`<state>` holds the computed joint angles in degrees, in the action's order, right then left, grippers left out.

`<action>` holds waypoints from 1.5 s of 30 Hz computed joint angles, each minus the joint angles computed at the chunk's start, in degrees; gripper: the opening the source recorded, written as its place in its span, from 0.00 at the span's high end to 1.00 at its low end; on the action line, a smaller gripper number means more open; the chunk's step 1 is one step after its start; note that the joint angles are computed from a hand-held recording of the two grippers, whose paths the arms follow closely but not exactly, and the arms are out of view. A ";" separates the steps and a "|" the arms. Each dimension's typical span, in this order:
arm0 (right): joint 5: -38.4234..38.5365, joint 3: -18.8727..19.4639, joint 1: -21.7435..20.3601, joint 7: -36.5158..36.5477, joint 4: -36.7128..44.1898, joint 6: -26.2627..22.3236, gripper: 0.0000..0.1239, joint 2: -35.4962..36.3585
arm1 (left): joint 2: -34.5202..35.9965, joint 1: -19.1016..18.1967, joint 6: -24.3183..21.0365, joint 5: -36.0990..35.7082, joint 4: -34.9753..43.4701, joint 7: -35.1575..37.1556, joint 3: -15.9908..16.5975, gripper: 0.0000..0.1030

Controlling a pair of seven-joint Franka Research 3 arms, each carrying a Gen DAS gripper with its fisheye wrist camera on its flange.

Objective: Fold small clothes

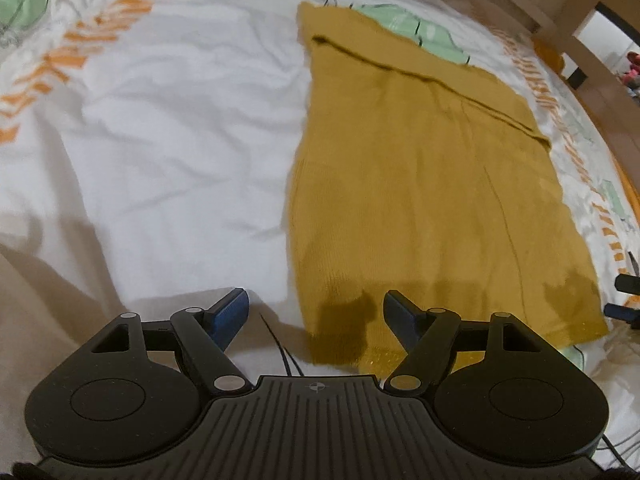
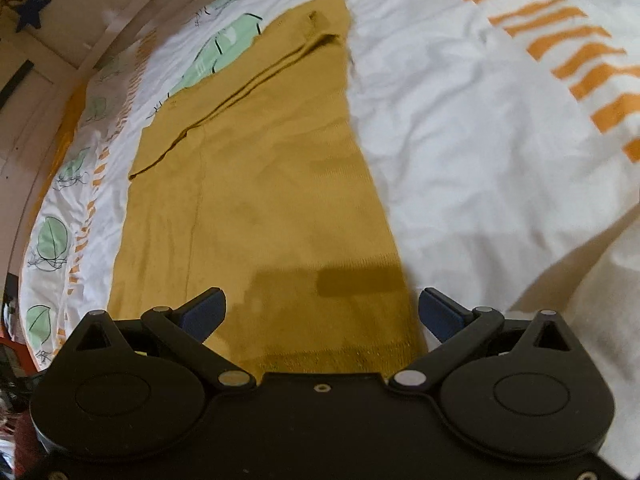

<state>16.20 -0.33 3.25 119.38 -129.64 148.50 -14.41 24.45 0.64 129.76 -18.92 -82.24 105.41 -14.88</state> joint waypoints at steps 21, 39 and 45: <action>3.35 -0.47 0.67 -0.66 -1.28 2.31 0.17 -0.22 | -3.91 7.53 5.73 -32.60 -8.22 26.85 -7.63 0.29; -1.07 -0.08 -0.15 2.57 0.56 -0.87 0.17 0.93 | -1.45 0.03 5.20 -9.89 -4.46 3.63 0.57 0.29; 10.02 -3.12 1.94 -7.42 3.06 -6.15 0.17 2.77 | -1.91 0.74 4.35 -6.80 -4.80 6.26 -0.99 0.28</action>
<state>26.22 -3.46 5.20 111.96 -126.58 142.35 -11.64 22.53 1.38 134.11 -25.72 -87.04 111.67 -15.87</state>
